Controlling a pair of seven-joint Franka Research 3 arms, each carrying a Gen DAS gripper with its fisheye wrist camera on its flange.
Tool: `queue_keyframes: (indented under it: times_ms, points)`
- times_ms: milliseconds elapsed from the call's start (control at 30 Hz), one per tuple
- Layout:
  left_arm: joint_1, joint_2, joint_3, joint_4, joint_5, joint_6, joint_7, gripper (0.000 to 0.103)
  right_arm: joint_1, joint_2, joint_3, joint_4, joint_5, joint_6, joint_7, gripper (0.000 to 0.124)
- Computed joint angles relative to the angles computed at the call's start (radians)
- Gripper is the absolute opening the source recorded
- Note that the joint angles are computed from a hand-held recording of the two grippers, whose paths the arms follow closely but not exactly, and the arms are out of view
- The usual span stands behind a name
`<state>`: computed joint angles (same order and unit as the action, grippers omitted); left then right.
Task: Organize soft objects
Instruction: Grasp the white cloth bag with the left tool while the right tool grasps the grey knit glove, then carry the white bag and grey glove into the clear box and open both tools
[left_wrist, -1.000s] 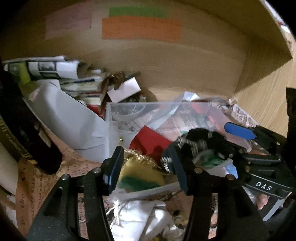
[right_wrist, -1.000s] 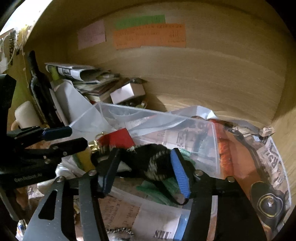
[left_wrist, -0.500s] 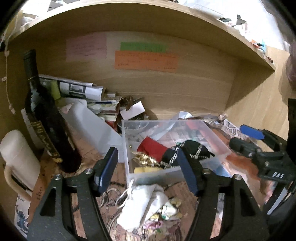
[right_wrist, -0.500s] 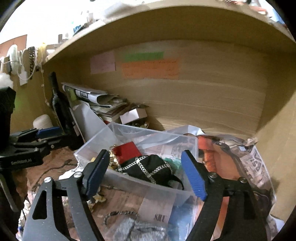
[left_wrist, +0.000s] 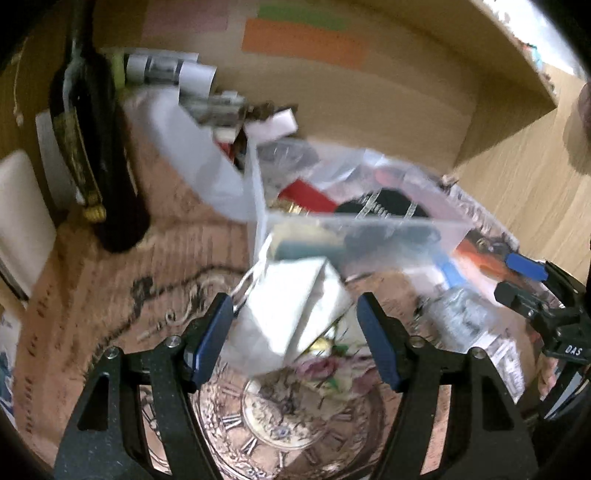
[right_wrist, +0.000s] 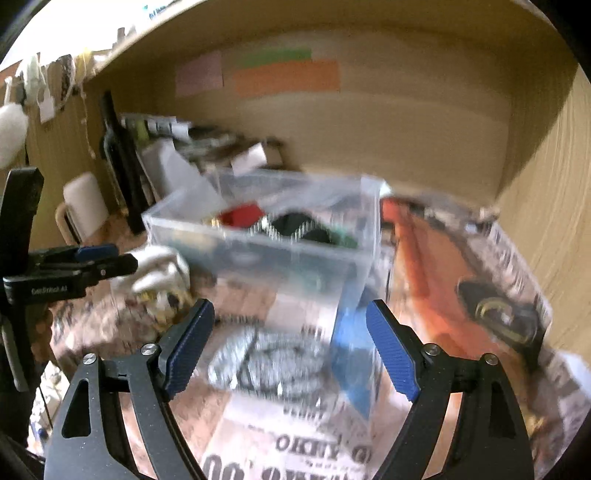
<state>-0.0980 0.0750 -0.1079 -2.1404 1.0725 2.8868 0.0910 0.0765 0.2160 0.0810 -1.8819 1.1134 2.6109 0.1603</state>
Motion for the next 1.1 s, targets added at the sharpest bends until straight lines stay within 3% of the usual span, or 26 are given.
queue_keyframes:
  times_ms: [233, 267, 400, 700, 900, 1100]
  points:
    - [-0.001, 0.029, 0.012, -0.007, -0.019, 0.022, -0.001, 0.069, -0.003, 0.059, -0.010, 0.016, -0.130, -0.052, 0.152, 0.081]
    - [-0.003, 0.031, 0.015, -0.007, -0.012, 0.028, -0.007, 0.067, -0.009, 0.060, -0.007, 0.014, -0.130, -0.058, 0.156, 0.076]
    - [-0.001, 0.053, 0.021, 0.003, -0.031, 0.058, 0.017, 0.055, -0.030, 0.071, -0.002, 0.028, -0.142, -0.124, 0.168, 0.059]
    - [-0.026, 0.057, 0.037, 0.002, -0.058, 0.065, 0.049, 0.023, -0.045, 0.049, 0.006, 0.004, -0.056, -0.102, 0.116, 0.027]
    - [-0.038, -0.004, 0.027, -0.012, 0.099, 0.036, -0.099, 0.020, -0.045, 0.020, -0.001, -0.007, 0.003, -0.093, 0.072, 0.023]
    - [-0.008, -0.072, -0.011, -0.025, 0.222, 0.014, -0.219, 0.019, -0.046, -0.013, -0.012, -0.008, 0.068, -0.092, 0.016, 0.023]
